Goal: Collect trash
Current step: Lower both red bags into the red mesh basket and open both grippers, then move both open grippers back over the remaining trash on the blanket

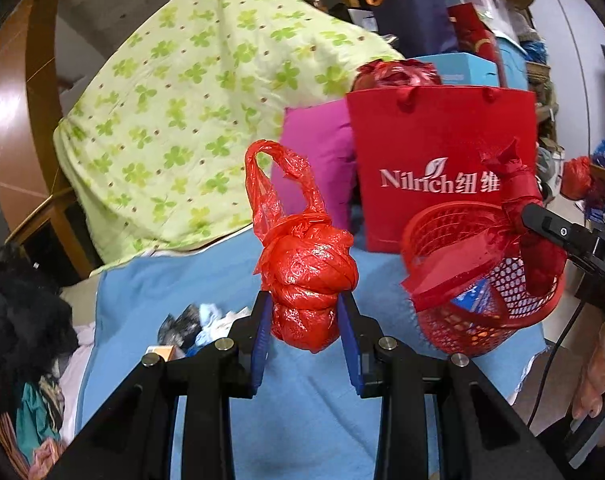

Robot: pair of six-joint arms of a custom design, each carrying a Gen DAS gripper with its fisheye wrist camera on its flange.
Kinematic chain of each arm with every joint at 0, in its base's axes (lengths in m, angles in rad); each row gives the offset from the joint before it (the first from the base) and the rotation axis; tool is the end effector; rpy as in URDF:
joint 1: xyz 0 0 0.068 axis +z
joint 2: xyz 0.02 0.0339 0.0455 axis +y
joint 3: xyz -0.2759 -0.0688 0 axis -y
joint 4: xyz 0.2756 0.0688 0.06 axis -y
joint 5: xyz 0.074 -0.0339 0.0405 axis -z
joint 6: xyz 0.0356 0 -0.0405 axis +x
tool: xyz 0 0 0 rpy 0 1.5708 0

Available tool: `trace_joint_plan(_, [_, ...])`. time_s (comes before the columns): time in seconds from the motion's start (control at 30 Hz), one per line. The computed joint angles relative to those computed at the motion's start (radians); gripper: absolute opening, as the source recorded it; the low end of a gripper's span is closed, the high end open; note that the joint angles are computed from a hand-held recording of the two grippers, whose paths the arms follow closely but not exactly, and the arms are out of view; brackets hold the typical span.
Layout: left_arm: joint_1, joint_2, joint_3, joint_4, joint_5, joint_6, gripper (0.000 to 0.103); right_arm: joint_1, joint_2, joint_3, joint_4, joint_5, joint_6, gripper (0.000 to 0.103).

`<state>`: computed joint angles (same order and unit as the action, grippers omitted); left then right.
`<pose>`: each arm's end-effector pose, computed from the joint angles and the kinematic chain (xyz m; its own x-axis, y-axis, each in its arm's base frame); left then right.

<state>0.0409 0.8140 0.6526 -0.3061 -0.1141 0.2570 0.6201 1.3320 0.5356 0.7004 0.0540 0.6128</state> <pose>0.2095 0.0126 0.2797 -0.4716 0.2334 -0.8503 -0.0231 0.9607 0.2765 0.2448 0.1724 0.2160 -0.3724 0.4398 -0.8172 -0.3941 0.7223 0.5683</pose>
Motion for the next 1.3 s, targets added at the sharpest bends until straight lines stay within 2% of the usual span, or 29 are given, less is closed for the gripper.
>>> trace_joint_plan(0.3, [-0.197, 0.133, 0.051, 0.058, -0.087, -0.016, 0.035, -0.092, -0.043, -0.048, -0.006, 0.006, 0.097, 0.03])
trace_joint_plan(0.47, [-0.244, 0.278, 0.124, 0.085, -0.024, -0.027, 0.036, -0.156, -0.037, -0.056, -0.022, 0.0, 0.172, 0.03])
trace_joint_plan(0.6, [-0.253, 0.406, 0.201, 0.081, 0.071, -0.049, 0.041, -0.194, -0.004, -0.038, -0.05, -0.016, 0.234, 0.033])
trace_joint_plan(0.67, [-0.263, 0.439, 0.214, 0.09, 0.064, -0.054, 0.042, -0.222, 0.022, -0.035, -0.039, -0.063, 0.272, 0.033])
trace_joint_plan(0.73, [-0.27, 0.457, 0.22, 0.088, 0.052, -0.055, 0.057, -0.238, 0.042, -0.018, -0.064, -0.092, 0.294, 0.036])
trace_joint_plan(0.8, [-0.266, 0.433, 0.193, 0.106, 0.044, -0.052, 0.058, -0.248, 0.062, -0.007, -0.068, -0.13, 0.325, 0.052])
trace_joint_plan(0.83, [-0.261, 0.426, 0.187, 0.109, 0.04, -0.046, 0.058, -0.247, 0.067, -0.011, -0.054, -0.133, 0.333, 0.07])
trace_joint_plan(1.03, [-0.207, 0.338, 0.132, 0.104, -0.033, 0.002, 0.058, -0.179, 0.037, -0.024, -0.003, -0.052, 0.269, 0.07])
trace_joint_plan(1.13, [-0.16, 0.284, 0.108, 0.094, -0.031, 0.022, 0.058, -0.117, 0.023, -0.015, 0.006, 0.018, 0.198, 0.07])
trace_joint_plan(1.3, [-0.049, 0.206, 0.083, 0.065, -0.012, 0.046, 0.058, -0.047, 0.04, 0.013, 0.022, 0.063, 0.137, 0.07])
